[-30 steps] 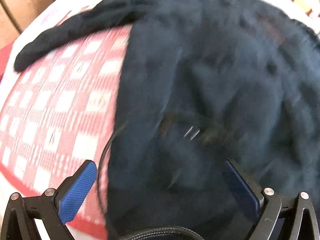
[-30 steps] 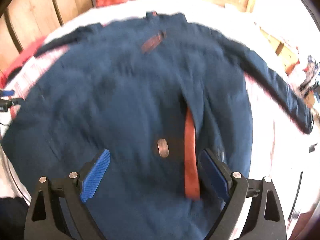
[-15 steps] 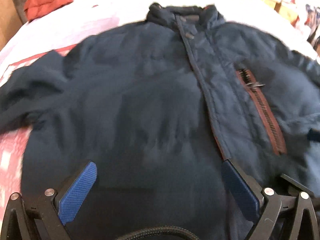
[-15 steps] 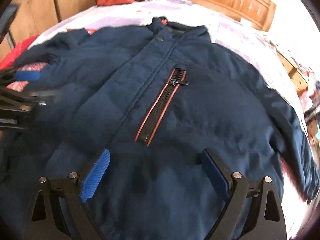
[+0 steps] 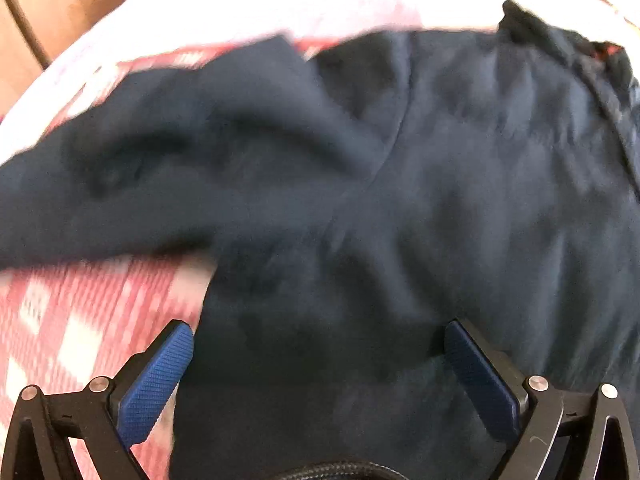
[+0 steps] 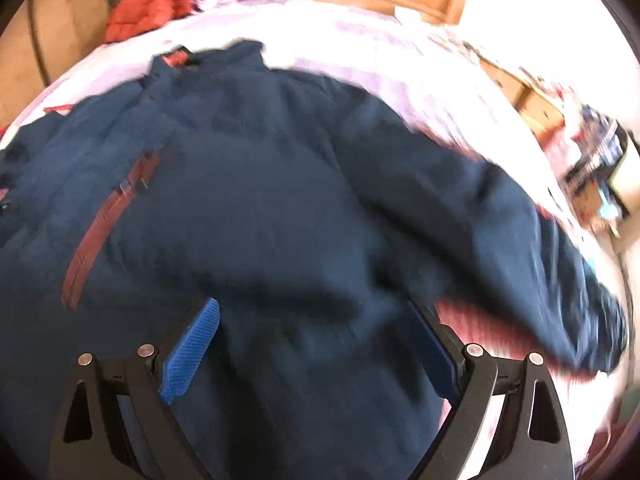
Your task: Fold large clothes
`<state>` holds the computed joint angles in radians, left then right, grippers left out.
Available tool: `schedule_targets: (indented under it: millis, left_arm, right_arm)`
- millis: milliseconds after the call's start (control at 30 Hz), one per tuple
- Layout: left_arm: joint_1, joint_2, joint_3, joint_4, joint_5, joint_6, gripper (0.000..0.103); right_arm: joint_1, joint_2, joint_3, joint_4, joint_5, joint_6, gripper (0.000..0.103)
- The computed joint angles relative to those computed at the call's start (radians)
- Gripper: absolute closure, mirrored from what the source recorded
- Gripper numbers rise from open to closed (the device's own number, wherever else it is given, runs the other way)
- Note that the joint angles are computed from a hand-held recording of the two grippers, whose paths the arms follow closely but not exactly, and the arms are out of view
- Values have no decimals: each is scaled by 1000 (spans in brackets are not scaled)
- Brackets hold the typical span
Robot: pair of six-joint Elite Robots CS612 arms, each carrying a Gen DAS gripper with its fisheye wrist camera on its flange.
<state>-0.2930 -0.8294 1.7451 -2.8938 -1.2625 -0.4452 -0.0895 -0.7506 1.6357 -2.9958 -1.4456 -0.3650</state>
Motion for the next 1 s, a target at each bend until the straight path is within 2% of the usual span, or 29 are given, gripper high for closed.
schedule_targets:
  millis: [67,233,300,367,400,467,500,567,600,733,800,900,1000]
  left_arm:
    - [-12,23,-54,-19,-12,30,0]
    - [-45,92,-207,15,-92,71,0]
    - [-55,120,-258,37,-104,85,0]
    - [-61,150,-316,92,-94,105,0]
    - [-58,163,-338,129,-87,102,0]
    - [-44,173,-349,153,-70,76,0]
    - [-34,175,-347,148,-65,56,0]
    - [-6,177,-341,136,-56,29,0]
    - [6,175,-330,127,-34,41,0]
    - [40,164,-300,103,31,96,0]
    - [46,159,-293,103,48,116,0]
    - [48,155,-287,110,65,110,0]
    - [38,146,-269,126,90,68,0]
  right_arm:
    - [31,31,-71,45,26,-20,9]
    - [106,108,-230,141,80,-29,9]
    - [122,138,-282,186,81,-20,9]
    - [130,171,-342,232,30,-25,9]
    - [125,185,-369,264,17,-19,8]
    - [93,194,-382,281,78,6,3]
    - [83,193,-380,278,74,18,4]
    - [63,193,-366,227,5,6,4]
    - [46,190,-358,226,25,22,4]
    - [-10,171,-307,146,-27,32,4]
    - [-34,164,-292,137,-70,36,4]
    - [-87,151,-267,140,-67,113,4]
    - [-103,144,-250,123,-141,158,3]
